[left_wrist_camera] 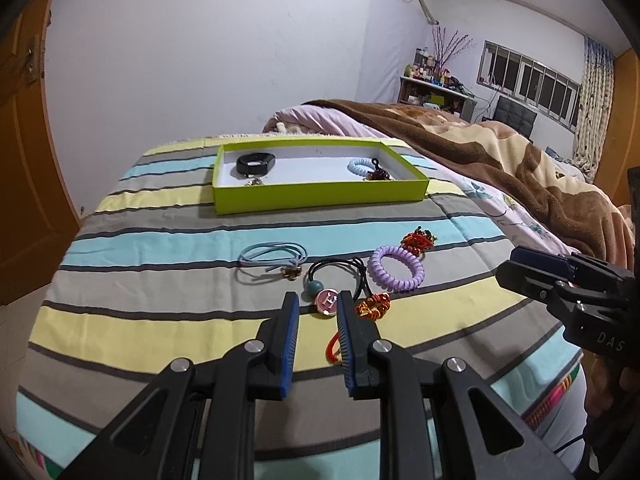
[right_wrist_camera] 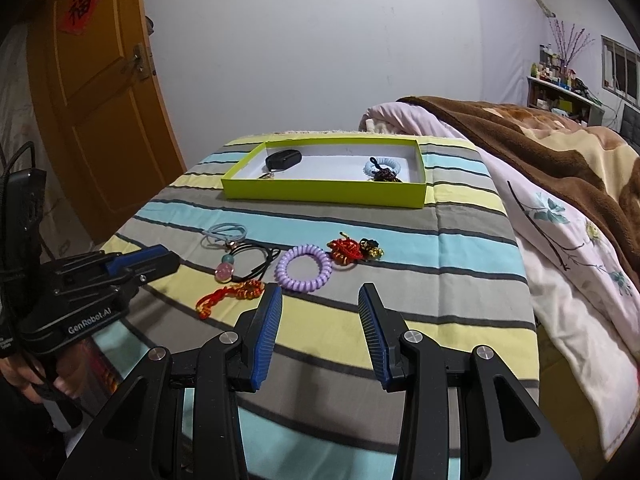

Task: Organize jewelry
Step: 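Grasp the teal-bead hair tie with the left tool while the right tool reaches the red ornament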

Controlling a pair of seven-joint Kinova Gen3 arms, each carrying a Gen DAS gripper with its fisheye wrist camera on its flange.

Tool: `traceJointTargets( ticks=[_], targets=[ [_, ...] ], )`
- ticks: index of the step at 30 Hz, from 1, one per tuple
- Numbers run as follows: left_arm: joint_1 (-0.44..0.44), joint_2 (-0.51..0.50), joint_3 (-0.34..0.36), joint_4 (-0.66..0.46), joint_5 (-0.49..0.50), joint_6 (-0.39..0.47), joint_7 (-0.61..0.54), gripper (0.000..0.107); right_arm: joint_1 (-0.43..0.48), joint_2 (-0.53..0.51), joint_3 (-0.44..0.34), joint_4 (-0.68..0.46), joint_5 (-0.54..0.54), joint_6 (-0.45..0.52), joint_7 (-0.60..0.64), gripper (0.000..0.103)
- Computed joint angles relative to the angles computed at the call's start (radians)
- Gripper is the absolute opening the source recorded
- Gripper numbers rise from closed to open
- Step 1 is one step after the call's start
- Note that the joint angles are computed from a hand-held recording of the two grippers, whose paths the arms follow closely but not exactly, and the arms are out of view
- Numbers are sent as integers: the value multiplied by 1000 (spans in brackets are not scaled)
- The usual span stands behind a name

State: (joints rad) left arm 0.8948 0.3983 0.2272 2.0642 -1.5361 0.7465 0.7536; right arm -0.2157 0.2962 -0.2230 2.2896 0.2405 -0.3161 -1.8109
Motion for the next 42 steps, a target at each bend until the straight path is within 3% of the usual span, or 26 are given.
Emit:
traceJointTargets(
  ticks=[8,16,20,23,27,35,37,42],
  targets=[
    [-55,48,-29,-54,18,-97,-58,20,2,77,5,-100,-9,56,25,41],
    [-53,84,-85,-127,145,-158,-214,20,59,161,-55,-240,-12,182,61,41],
    [-62,81,-119,-135,198,-231,-264,20,99,205,-100,-313,-30,257,98,41],
    [-45,79,-150,-138,228,-252,-284,20,109,212,-101,-325,-61,257,134,41],
    [-13,76,-198,-134,240,-283,-285,20,196,232,-179,-344,-71,274,155,41],
    [17,76,-243,-136,271,-302,-312,20,242,255,-231,-366,-107,311,220,39],
    [17,76,-245,-142,292,-299,-336,20,218,253,-213,-368,-121,314,242,37],
    [34,77,-265,-145,309,-304,-350,20,58,217,-63,-345,-133,268,290,36]
  ],
)
